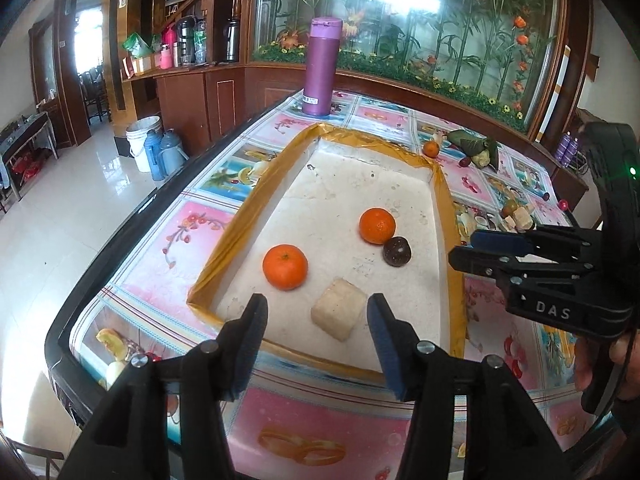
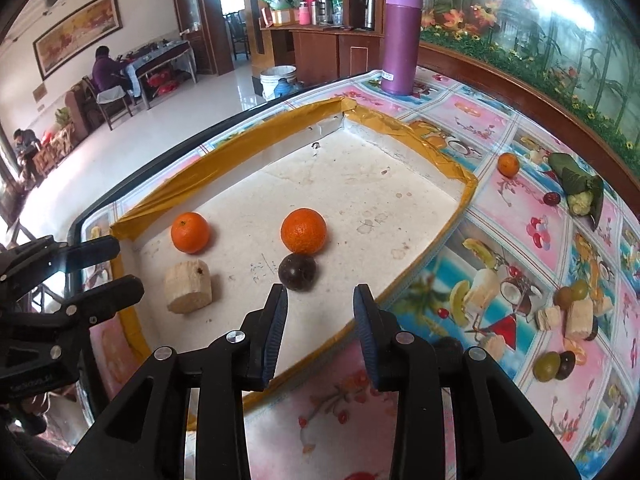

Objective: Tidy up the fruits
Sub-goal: 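Release the tan cube in the tray with the left tool while the right tool releases the plum, then withdraw both open tools from the tray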

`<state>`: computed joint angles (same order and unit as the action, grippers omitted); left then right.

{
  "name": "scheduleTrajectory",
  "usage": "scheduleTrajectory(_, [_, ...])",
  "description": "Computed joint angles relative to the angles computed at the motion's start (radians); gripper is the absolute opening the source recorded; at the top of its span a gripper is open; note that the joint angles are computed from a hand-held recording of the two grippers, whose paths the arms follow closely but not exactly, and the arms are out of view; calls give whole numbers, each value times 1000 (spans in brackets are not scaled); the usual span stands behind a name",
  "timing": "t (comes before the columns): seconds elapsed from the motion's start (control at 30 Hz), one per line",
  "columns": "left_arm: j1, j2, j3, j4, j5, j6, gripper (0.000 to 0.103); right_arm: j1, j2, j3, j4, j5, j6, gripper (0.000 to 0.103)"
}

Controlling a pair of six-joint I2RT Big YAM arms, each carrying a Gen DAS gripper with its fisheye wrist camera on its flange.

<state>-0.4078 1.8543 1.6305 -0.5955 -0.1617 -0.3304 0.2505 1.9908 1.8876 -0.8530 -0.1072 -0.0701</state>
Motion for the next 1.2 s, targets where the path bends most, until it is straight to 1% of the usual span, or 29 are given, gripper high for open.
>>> scheduleTrajectory(0.13, [-14,-5,1,16,-7,-9,69,-12,-72,-96,33,2,26,37])
scheduleTrajectory(0.23, [-31,3,17,21,-7,-12,76,-25,-127,-176,62,11,48,39])
scheduleTrajectory(0.33, [-53,25,53,5,-1,4,76,-43,-172,-241,87,22,70,42])
scheduleTrajectory(0.4, [-70,41,79,-8,2,20,77,-55,-202,-285,105,41,84,48])
scheduleTrajectory(0.5, [-95,64,115,-28,2,36,83,-83,-248,-350,136,59,111,54])
scheduleTrajectory(0.63, [-125,99,171,-57,13,57,86,-132,-291,-410,155,65,157,56])
scheduleTrajectory(0.77, [-155,132,223,-87,25,75,87,-184,-316,-443,163,52,201,59])
scheduleTrajectory(0.9, [-180,162,267,-114,28,91,88,-226,-324,-456,174,48,214,62])
scheduleTrajectory(1.03, [-197,193,312,-152,22,98,88,-263,-299,-434,179,36,201,62])
scheduleTrajectory(1.2, [-207,218,349,-185,26,79,89,-285,-224,-368,187,-1,142,62])
